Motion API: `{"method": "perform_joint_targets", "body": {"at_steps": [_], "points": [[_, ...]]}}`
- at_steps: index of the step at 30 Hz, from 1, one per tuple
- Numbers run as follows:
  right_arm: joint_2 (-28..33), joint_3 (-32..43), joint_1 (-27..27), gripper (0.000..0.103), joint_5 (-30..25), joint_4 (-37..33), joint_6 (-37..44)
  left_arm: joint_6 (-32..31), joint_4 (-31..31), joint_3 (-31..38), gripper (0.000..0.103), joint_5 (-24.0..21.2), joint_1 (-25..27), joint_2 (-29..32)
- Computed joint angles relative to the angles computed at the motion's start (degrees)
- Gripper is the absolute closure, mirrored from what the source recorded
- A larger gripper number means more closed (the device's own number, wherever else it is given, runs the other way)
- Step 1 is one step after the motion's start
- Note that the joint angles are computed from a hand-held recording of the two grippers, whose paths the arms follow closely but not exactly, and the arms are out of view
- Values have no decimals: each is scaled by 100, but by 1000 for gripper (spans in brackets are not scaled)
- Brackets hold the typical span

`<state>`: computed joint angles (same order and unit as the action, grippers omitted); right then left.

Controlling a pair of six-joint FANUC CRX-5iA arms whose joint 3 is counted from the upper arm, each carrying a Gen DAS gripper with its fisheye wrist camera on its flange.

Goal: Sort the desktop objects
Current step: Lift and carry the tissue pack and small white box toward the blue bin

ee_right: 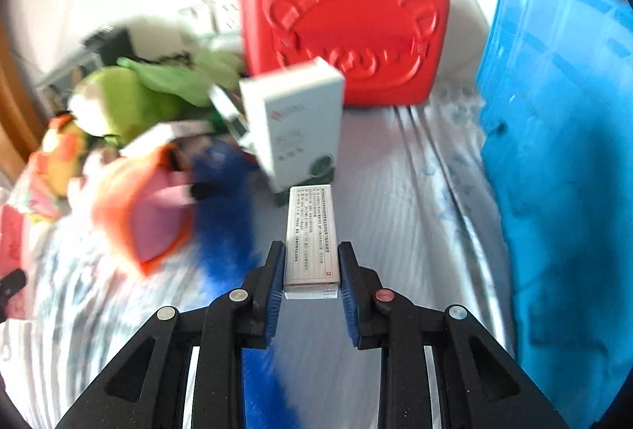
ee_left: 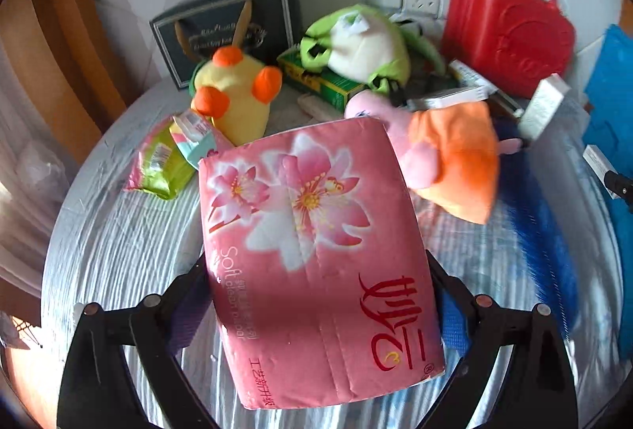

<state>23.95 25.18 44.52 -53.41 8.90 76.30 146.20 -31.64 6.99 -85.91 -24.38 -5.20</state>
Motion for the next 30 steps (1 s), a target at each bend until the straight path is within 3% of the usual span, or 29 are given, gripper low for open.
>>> {"method": "perform_joint_targets", "body": {"at_steps": [4, 9, 13, 17, 24, 30], "points": [[-810, -795, 218, 77, 438, 279, -184, 97, -378, 234, 7, -139, -473, -109], [-1755, -1627, 470, 77, 923, 838, -644, 361, -1142, 697, 7, -598, -1445, -142], [-2583, -2497, 699, 77, 1294, 1730, -1367, 469, -1681, 1032, 7, -876, -2179, -62], [-3219, -3093, 914, 77, 1294, 2512, -2114, 378, -1967, 1377, 7, -984, -2674, 118], [-3965, -3562, 898, 77, 1236, 3299, -2720, 161, -2435, 2424, 7, -1140, -3336, 830], [-4351, -3639, 157, 77, 1588, 3067, -2305, -292, -2903, 3982, 7, -1212, -3686, 1975]]}}
